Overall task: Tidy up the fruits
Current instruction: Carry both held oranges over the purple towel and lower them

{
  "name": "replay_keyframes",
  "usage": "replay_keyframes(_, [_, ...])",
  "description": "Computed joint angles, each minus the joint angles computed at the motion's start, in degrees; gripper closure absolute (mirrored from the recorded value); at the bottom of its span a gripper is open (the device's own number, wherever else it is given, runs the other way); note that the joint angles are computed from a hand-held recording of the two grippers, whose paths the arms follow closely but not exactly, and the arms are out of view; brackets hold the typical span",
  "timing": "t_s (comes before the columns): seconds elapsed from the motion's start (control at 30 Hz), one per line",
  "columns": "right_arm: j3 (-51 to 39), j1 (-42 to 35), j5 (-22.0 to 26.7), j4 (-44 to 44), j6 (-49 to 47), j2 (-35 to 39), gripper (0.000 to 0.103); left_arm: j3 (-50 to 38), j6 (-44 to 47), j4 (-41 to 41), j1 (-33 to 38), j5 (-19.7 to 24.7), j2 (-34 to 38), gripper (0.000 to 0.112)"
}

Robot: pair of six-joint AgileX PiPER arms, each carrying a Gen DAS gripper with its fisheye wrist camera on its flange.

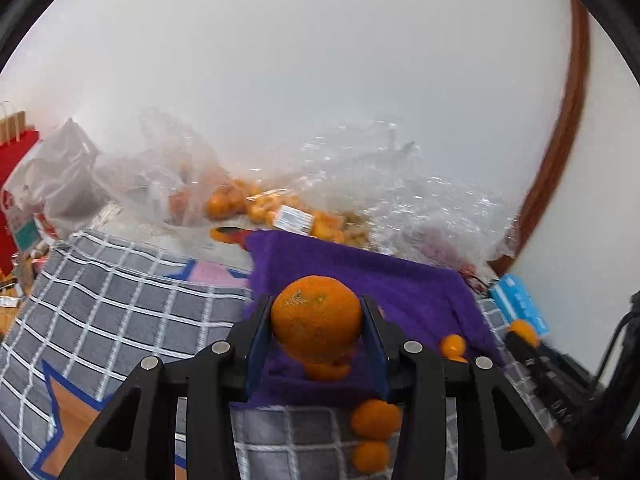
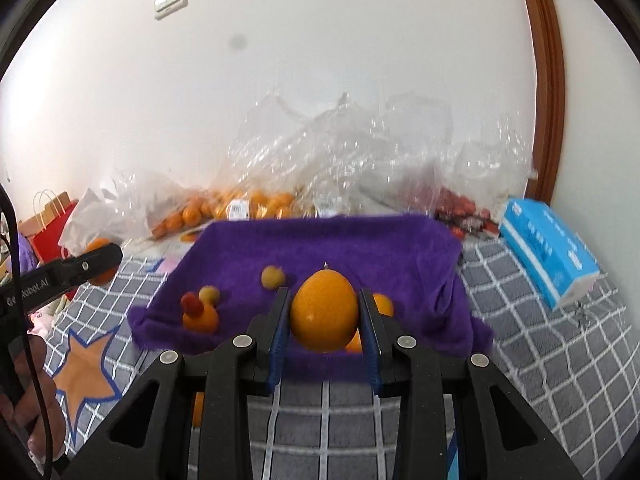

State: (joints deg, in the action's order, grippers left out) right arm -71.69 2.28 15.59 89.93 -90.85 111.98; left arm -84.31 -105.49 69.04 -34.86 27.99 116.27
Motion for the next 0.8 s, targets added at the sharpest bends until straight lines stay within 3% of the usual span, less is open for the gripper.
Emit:
replay_keyframes(0.3, [-9.6,-1.5,2.3,-13.0,14.7,5.3,0.07,-3.5,8.9,-10.6,3.6,-0.8,2.3,0.072])
replay_keyframes(0.43, [-14.3,-1.4,2.1,-24.6,26.2,7.2,0.07,-8.0,17.3,-16.8,3.6,0.5,5.1,0.072])
replay_keyframes(0.6, [-14.6,-1.9,0.9,-20.6,20.6,8.0,0.07,-13.1,23.0,-22.3,4.1,-0.6,8.6,0.072])
replay_keyframes(0.8, [-21.7,-2.7,3.4,-30.9,32.0,13.5,0.07,-20.6,30.5,-30.0,4.9,-0.1,14.0,0.072])
